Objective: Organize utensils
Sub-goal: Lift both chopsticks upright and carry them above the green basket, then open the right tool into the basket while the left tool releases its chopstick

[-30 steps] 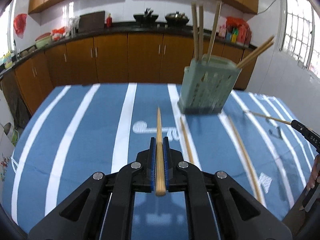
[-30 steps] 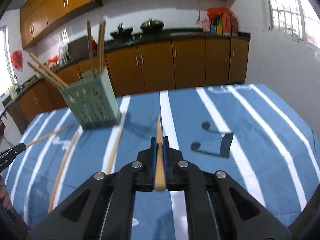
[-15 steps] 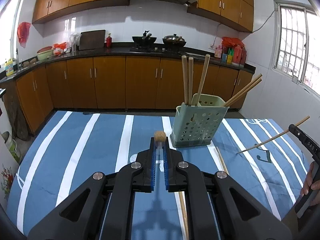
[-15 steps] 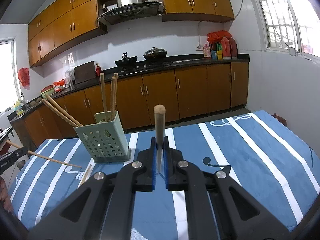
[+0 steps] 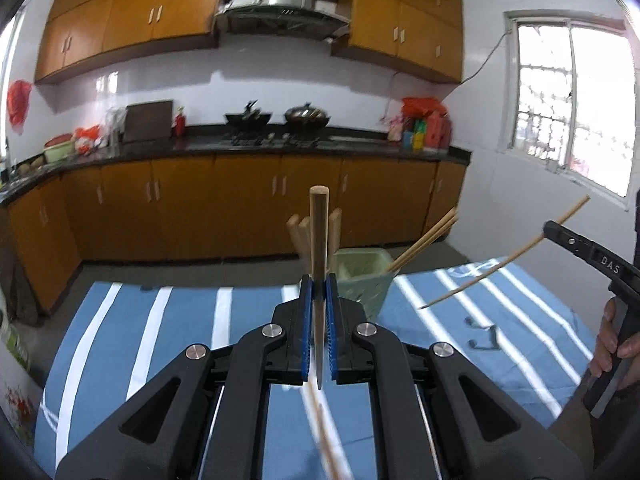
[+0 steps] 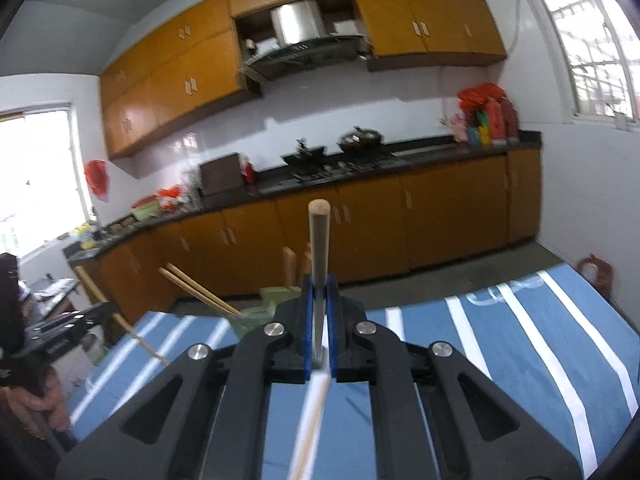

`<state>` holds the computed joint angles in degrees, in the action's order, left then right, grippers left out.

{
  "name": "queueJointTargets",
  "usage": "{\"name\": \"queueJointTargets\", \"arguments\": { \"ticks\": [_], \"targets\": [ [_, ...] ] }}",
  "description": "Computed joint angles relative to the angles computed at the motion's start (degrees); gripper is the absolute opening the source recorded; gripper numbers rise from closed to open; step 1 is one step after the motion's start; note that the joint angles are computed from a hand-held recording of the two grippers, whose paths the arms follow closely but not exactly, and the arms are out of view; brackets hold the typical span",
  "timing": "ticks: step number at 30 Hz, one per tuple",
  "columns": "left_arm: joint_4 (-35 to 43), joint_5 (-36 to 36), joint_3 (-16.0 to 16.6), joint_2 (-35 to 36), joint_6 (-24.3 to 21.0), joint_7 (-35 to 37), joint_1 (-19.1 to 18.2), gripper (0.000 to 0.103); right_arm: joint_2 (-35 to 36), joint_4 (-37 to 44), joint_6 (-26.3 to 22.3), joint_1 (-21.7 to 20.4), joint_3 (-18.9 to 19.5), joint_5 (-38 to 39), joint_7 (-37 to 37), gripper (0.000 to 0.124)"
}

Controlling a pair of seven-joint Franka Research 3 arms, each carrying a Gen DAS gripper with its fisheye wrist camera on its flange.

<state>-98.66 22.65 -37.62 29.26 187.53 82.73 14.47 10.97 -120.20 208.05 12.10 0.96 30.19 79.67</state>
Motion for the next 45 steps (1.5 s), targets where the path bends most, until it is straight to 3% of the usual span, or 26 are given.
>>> {"name": "queueJointTargets", "arguments": {
  "ticks": [4, 7, 10, 13, 17, 19, 23, 31, 33, 37, 40, 45],
  "targets": [
    [3.22, 0.09, 1.94, 0.69, 1.28, -0.82, -3.27, 0.007, -1.50, -0.28, -0.49, -3.99, 2.46, -11.05, 8.58, 0.007],
    [7.14, 0.04, 4.81, 2.04, 2.57, -2.41, -7.08, 0.007, -1.20, 1.44, -0.49, -3.07, 1.88, -11.88, 8.68, 0.007],
    [12.81, -1.16, 11.66, 3.69, 3.59, -5.18, -13.97, 0.007, 0.76, 5.52, -0.99, -1.13, 0.75, -9.34, 5.45, 0.007],
    [20.25, -4.14, 21.59, 6.64, 4.41, -8.46, -22.75, 0.007, 3.55, 11.13, -3.12, 2.45, -1.63, -2.96, -1.59, 0.007],
    [27.32, -6.93, 31.77, 10.57, 3.49, -11.42, -30.51, 0.007, 8.30, 19.49, -8.62, 8.41, -7.49, 6.33, -10.25, 0.007],
    [30.45, -6.42, 31.31, 12.74, 1.04, -11.88, -30.28, 0.007, 11.25, 23.67, -12.49, 12.14, -12.42, 10.10, -12.34, 0.007],
    [34.76, -5.46, 25.99, 16.28, -3.58, -10.95, -27.20, 0.007, 16.10, 29.18, -19.20, 16.04, -19.60, 9.96, -8.58, 0.007],
    [38.36, -6.27, 21.99, 19.64, -6.99, -6.85, -25.68, 0.007, 22.54, 36.34, -26.18, 15.77, -23.28, 4.18, 0.55, 0.007],
    [40.24, -6.98, 19.51, 20.91, -9.07, -4.33, -24.80, 0.007, 23.65, 37.90, -28.06, 15.41, -23.63, 2.78, 2.74, 0.009],
    [40.28, -9.08, 18.76, 20.80, -9.27, -1.96, -24.61, 0.011, 23.01, 36.88, -26.96, 14.19, -21.83, 0.55, 4.75, 0.020],
    [37.76, -9.95, 20.09, 18.99, -7.26, -2.53, -24.80, 0.030, 21.68, 34.87, -25.15, 13.78, -20.93, -1.37, 5.99, 0.021],
    [34.72, -9.78, 21.20, 16.80, -5.42, -3.98, -24.58, 0.030, 18.13, 29.35, -20.42, 14.98, -21.60, -4.68, 8.45, 0.027]
  ]
}}
